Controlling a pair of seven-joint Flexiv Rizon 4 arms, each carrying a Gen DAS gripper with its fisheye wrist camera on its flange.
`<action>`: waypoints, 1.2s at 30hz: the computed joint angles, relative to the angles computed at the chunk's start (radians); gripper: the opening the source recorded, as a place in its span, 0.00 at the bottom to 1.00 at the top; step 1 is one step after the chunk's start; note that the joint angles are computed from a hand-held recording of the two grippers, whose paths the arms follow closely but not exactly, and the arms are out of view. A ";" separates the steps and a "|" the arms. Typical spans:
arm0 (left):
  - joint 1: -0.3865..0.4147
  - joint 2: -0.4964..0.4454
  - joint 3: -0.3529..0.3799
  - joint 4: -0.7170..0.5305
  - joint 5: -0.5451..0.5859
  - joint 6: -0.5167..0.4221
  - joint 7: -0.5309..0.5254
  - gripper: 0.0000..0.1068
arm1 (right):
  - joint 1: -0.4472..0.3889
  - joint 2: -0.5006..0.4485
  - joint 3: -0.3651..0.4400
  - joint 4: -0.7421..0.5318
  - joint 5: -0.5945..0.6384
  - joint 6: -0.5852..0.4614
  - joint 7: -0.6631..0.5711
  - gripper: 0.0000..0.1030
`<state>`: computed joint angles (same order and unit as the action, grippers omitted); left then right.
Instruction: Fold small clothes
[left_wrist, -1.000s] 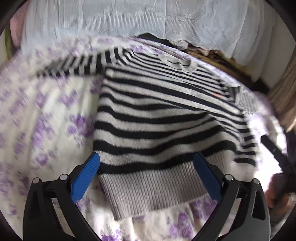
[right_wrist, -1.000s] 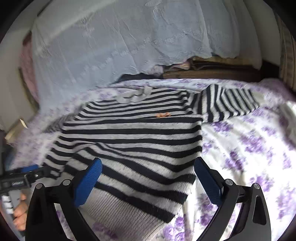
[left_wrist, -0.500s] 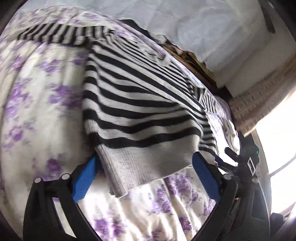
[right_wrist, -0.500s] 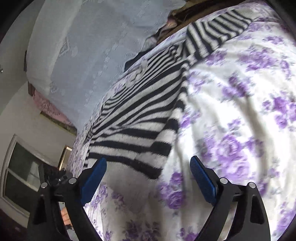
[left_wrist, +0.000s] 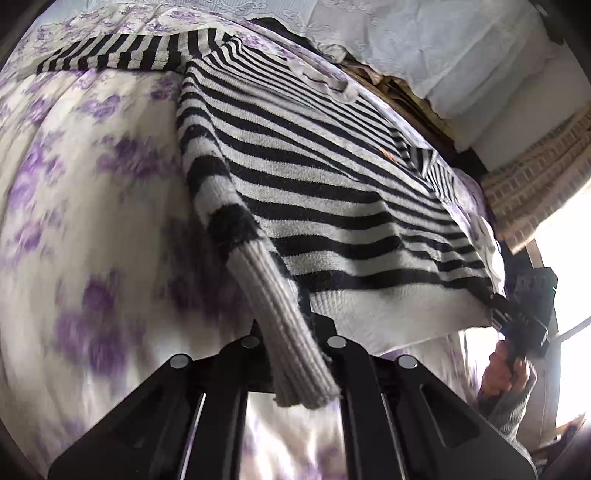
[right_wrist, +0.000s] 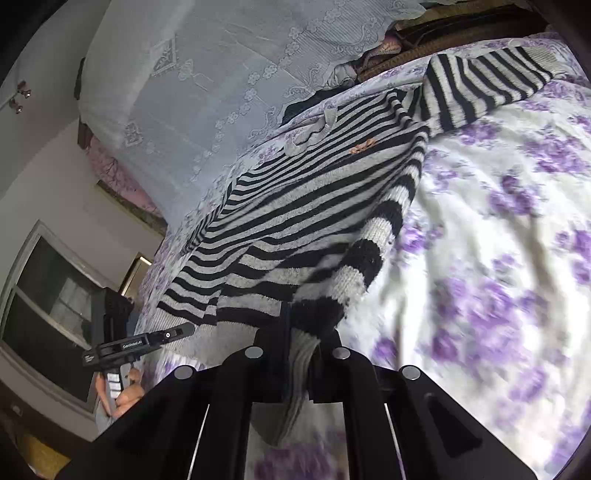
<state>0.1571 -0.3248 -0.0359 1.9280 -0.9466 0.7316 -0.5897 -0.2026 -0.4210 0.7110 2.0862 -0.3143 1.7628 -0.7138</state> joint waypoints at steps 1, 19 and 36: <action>0.011 0.004 0.007 0.004 0.010 -0.030 0.007 0.05 | -0.070 -0.009 0.081 0.007 0.035 -0.059 -0.054 0.07; -0.100 -0.005 -0.011 -0.083 0.186 0.282 -0.069 0.79 | 0.306 -0.005 -0.354 -0.199 -0.137 -0.235 0.000 0.61; -0.160 -0.243 0.052 -0.482 0.600 0.321 -0.532 0.92 | 0.484 -0.085 -0.865 -0.314 0.136 -0.191 0.206 0.63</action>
<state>-0.0032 -0.5678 0.0160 1.4459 -0.3464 1.0525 -1.1215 0.2812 -0.5055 -0.1537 1.7718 -0.1782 1.5721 -0.5080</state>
